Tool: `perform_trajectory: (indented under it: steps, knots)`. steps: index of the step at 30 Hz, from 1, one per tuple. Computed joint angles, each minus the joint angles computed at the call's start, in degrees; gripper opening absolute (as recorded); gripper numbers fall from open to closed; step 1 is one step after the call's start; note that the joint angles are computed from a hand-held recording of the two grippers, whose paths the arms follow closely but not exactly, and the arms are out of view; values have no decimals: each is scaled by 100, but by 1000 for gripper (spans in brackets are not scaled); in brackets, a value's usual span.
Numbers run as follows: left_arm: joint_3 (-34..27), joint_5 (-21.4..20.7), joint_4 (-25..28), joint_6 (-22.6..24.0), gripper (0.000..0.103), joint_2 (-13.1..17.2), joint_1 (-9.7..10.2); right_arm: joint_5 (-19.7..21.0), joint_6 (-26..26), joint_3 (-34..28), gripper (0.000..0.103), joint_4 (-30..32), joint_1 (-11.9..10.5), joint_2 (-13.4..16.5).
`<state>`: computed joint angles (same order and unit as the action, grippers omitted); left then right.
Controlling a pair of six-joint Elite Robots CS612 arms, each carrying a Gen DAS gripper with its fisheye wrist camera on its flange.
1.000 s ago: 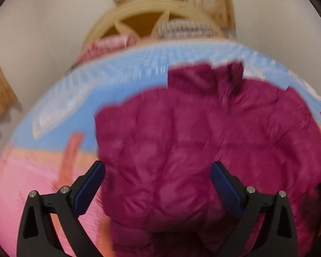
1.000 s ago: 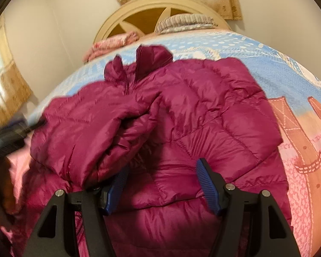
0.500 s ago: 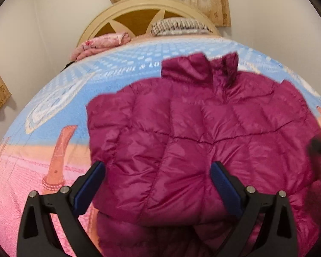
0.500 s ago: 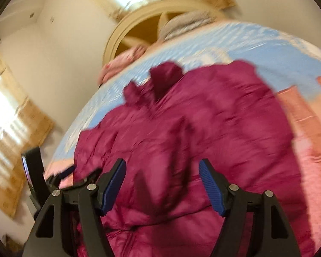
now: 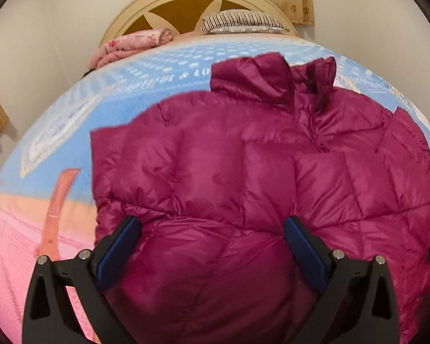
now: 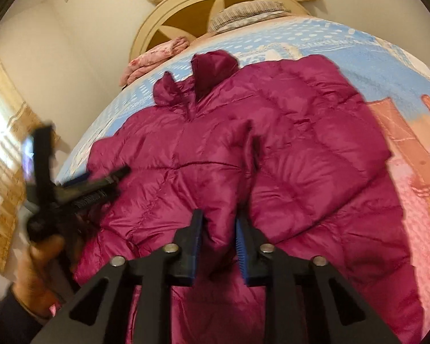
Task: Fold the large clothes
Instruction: 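Fold the held sleeve across the jacket body with the left tool, release, then move the right tool to the jacket collar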
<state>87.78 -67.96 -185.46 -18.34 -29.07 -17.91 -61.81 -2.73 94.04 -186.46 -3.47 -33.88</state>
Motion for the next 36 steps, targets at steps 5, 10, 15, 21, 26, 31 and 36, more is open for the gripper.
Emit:
perform_trajectory:
  steps: [5, 10, 15, 21, 26, 31, 36]
  knots:
    - [-35, -58, 62, -72, 103, 21, 17, -176, 128, 122, 48, -1069, 63, -119]
    - [-12, -12, 71, -73, 103, 15, 2, 23, -392, -220, 48, -589, 272, -68]
    - [-23, -40, 80, -87, 103, 24, 6, -282, -645, -607, 48, 326, 390, 172]
    - [-16, -24, 106, -61, 103, 16, 2, -563, -895, -593, 47, 165, 445, 312]
    - [-4, 46, 281, -58, 103, -50, -17, -504, -873, -593, 47, 121, 423, 357]
    - [170, 112, -120, -37, 103, -217, -51, -499, -846, -626, 47, 43, 425, 404]
    - [-54, 191, 41, -148, 103, -172, -6, -543, -860, -592, 47, -14, 438, 388]
